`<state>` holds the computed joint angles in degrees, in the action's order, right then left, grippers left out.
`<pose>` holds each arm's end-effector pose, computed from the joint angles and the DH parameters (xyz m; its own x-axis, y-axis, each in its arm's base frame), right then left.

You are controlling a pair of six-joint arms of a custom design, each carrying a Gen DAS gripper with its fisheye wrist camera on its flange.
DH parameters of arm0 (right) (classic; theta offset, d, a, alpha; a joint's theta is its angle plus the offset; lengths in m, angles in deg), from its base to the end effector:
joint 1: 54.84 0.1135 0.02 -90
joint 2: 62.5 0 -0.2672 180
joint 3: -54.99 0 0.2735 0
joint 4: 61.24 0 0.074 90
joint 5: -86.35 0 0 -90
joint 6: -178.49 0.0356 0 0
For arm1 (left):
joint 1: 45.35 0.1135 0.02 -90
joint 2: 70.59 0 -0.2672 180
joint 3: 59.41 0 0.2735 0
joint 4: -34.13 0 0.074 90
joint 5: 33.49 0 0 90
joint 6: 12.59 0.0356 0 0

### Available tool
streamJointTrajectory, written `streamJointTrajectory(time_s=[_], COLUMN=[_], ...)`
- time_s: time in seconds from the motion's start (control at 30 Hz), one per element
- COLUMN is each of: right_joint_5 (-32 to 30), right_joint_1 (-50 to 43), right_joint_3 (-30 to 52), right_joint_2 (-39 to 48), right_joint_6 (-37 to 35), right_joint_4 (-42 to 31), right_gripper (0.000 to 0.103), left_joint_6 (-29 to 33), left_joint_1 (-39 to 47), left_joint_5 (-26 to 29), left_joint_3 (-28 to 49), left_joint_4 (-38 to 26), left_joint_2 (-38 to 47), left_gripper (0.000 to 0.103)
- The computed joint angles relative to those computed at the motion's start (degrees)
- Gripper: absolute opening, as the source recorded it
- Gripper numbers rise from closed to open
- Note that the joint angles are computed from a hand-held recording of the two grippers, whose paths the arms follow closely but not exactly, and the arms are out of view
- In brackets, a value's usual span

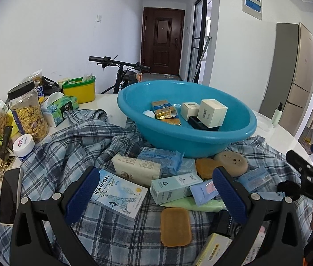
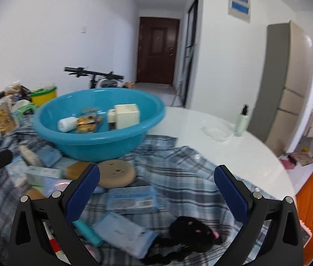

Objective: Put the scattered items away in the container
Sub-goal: 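Move both grippers down toward the toiletries on the plaid shirt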

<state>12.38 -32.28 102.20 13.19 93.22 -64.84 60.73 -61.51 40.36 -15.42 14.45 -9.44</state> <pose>0.2679 0.1007 0.1845 -0.5014 -0.1225 -0.8565 -0.1117 0.9908 -0.0763 0.2323 -0.0570 0.2020 -0.5670 -0.1227 -0.8145 -0.1140 0.9910 -0.0700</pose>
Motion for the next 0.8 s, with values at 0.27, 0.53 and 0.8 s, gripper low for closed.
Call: streamJointTrajectory(time_s=[0.27,0.53,0.8], right_joint_5=[-4.60,-11.84,-12.89], right_joint_1=[-0.41,-2.68,-1.88], right_joint_3=[5.06,10.04,14.50], right_joint_2=[-1.21,-0.38,-0.76], right_joint_6=[-0.40,-1.07,-2.65], right_joint_4=[-8.06,-14.82,-20.01], right_gripper=[0.103,0.103,0.103], left_joint_6=[2.26,1.43,1.43], left_joint_1=[-0.21,0.99,1.10], left_joint_5=[0.73,1.43,1.50], left_joint_3=[5.42,10.83,14.45], left_joint_4=[-7.00,-11.33,-13.50], left_joint_2=[-0.87,0.71,0.38], left_gripper=[0.103,0.103,0.103])
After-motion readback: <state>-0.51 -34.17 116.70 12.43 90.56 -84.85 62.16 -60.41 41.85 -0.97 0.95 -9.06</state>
